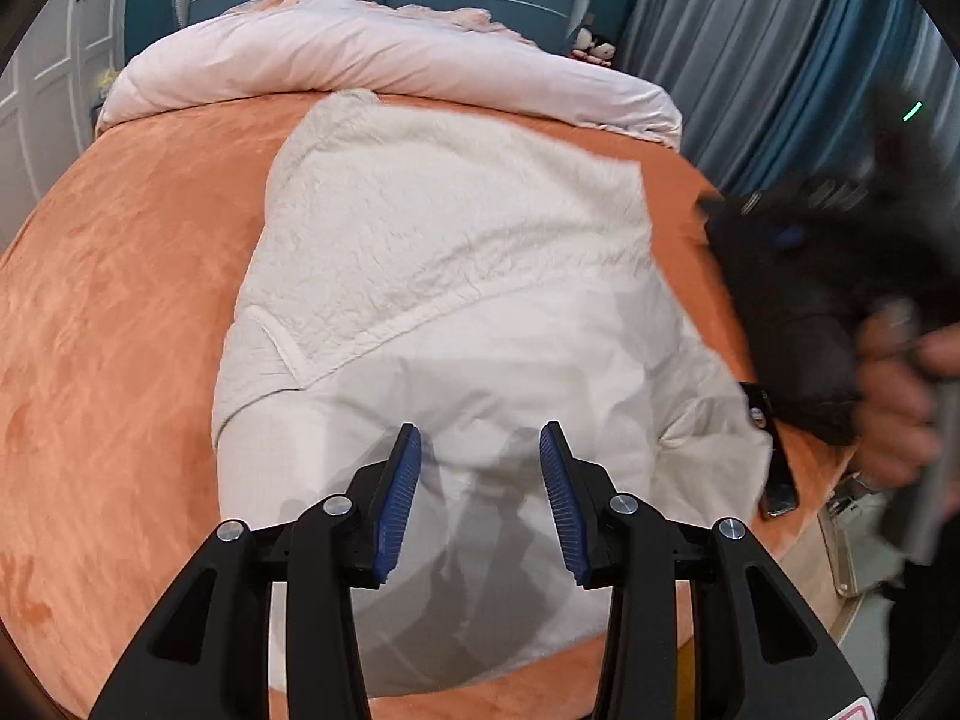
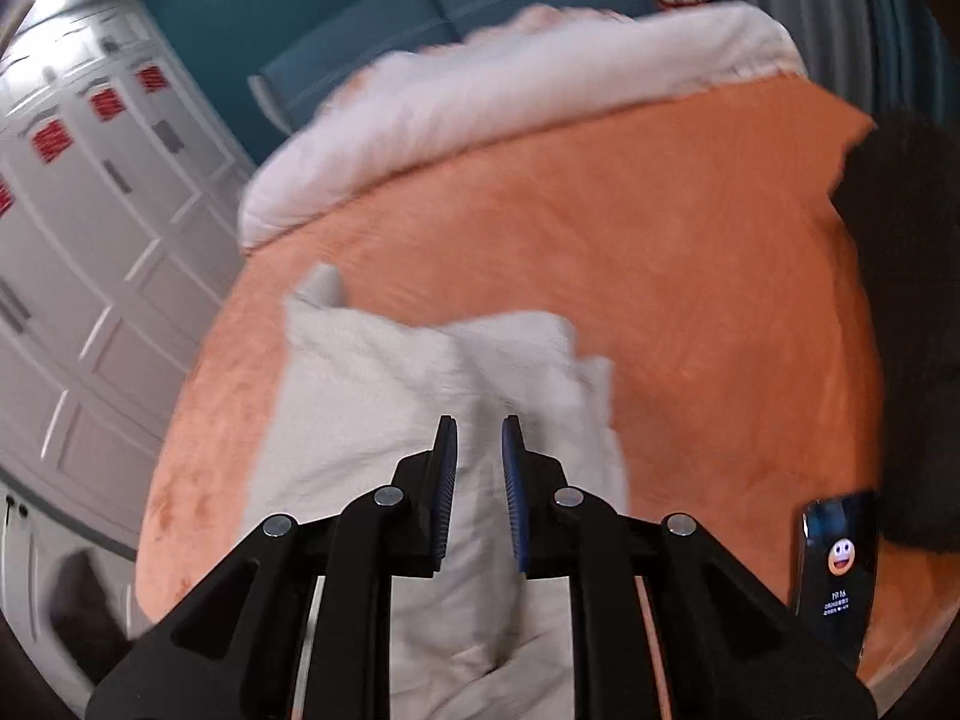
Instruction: Fold large clothes
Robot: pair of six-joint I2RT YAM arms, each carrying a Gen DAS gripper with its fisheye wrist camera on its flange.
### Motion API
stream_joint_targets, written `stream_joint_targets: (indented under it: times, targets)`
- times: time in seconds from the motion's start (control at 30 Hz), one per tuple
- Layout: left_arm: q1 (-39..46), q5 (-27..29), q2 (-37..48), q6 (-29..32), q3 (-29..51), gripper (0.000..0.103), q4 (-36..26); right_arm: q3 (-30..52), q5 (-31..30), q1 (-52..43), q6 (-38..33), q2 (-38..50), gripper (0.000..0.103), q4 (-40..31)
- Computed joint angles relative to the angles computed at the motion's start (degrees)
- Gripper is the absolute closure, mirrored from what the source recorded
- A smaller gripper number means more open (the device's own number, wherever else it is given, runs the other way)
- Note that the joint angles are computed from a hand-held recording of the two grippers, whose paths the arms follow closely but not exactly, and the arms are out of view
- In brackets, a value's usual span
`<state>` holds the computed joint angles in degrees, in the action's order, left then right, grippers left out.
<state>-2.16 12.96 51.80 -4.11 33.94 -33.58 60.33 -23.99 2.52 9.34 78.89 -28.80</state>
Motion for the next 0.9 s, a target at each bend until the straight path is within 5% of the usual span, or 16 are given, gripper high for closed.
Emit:
stream_joint_targets:
  times: [0.23,0.33,0.47,0.6,0.77,0.9]
  targets:
    - [-0.99,-0.16,-1.30,-1.90,0.72,0.064,-0.94,5.92,8.04,10.16,5.34,9.76,0.089,4.12]
    - [4.79,3.70,-4.38,-0.27,3.50,0.064,-3.10,3.45,10.56,9.12,4.61,14.52,0.103,8.05]
    - [8.98,5.68,1.03,1.31,6.79,0.062,-0.77,-3.99,9.80,5.47,5.73,17.34,0.103,16.95]
    - [7.54,4.16,7.17,-1.16,4.86,0.061,5.45,-10.89,5.62,2.56,7.49,17.59,0.103,26.34]
    - [0.37,-5.56,7.91,1.71,-2.33,0.048,18.10,-14.77,2.28,1.69,6.37,20.58,0.103,36.12]
    - [4.48,-0.60,11.70,3.70,-7.00,0.045,27.42,-17.53,-4.41,-0.63,7.42,24.71,0.103,45.87]
